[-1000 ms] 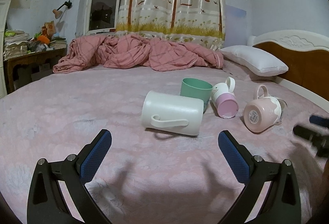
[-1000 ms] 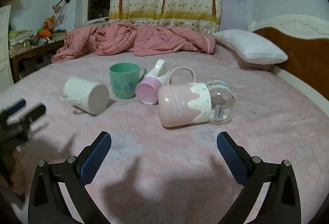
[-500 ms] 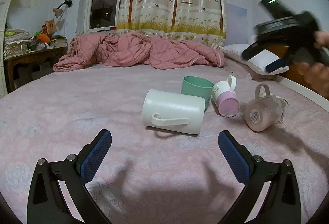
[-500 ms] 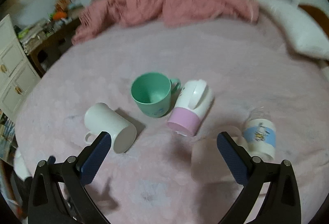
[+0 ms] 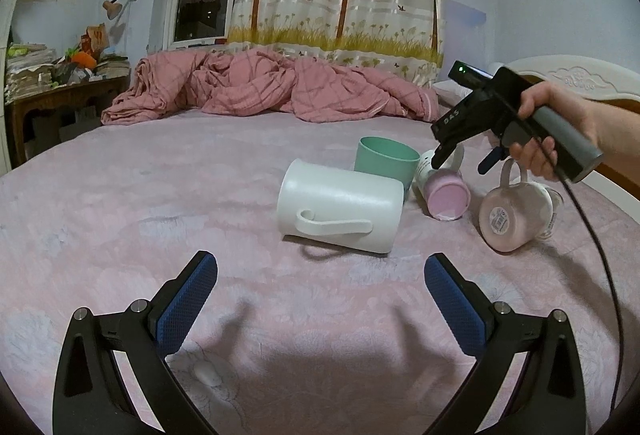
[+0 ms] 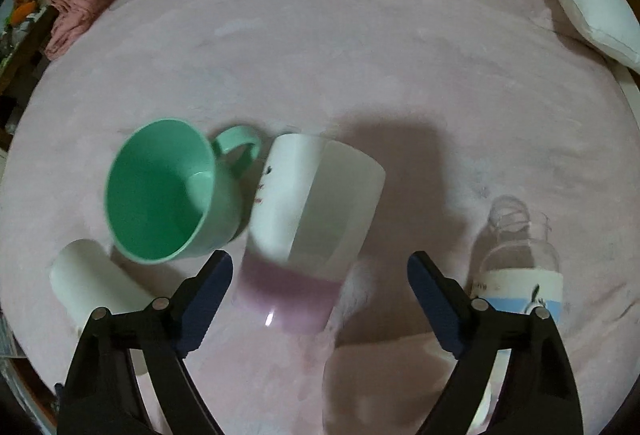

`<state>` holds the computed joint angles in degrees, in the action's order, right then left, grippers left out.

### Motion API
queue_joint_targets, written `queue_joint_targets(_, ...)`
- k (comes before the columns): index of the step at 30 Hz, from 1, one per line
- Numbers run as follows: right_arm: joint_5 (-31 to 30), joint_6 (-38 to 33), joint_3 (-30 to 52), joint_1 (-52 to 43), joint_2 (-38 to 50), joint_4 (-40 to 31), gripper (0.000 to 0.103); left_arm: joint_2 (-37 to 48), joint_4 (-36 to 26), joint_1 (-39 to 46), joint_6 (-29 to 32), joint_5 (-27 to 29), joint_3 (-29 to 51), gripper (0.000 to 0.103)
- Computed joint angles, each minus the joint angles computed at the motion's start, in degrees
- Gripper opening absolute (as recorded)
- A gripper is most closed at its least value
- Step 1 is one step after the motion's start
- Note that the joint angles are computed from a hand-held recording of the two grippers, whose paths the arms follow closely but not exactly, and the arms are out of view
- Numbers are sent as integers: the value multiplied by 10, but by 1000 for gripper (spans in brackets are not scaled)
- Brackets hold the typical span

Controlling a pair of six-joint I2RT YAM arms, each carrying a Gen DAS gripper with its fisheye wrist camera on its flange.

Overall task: Flip cup upright
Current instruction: 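Lower the right gripper onto the white pink-based mug and close on it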

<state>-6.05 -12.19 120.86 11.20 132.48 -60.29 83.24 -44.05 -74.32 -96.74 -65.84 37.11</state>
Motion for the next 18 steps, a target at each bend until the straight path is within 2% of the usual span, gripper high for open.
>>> queue_joint_targets(4,1,5,40,5,42,-20,91,-1,7,1,4,2,-3,103)
queue_joint_targets(8,15,15,2,13,33,33,89,-14,29,9,25,9,-12,103)
queue_joint_targets(10,20,14,6,16,39,30,88,-22,38,13,33,12,-18,103)
queue_joint_targets(13,24,21,28,21,61,7,81,-24,44,15,37,15,-21,103)
queue_joint_targets(16,35,31,24,25,60,21,80,-25,48,16,41,16,-22,103)
queue_joint_targets(18,39,33,-14,30,42,52,79,-33,66,20,56,18,-30,103)
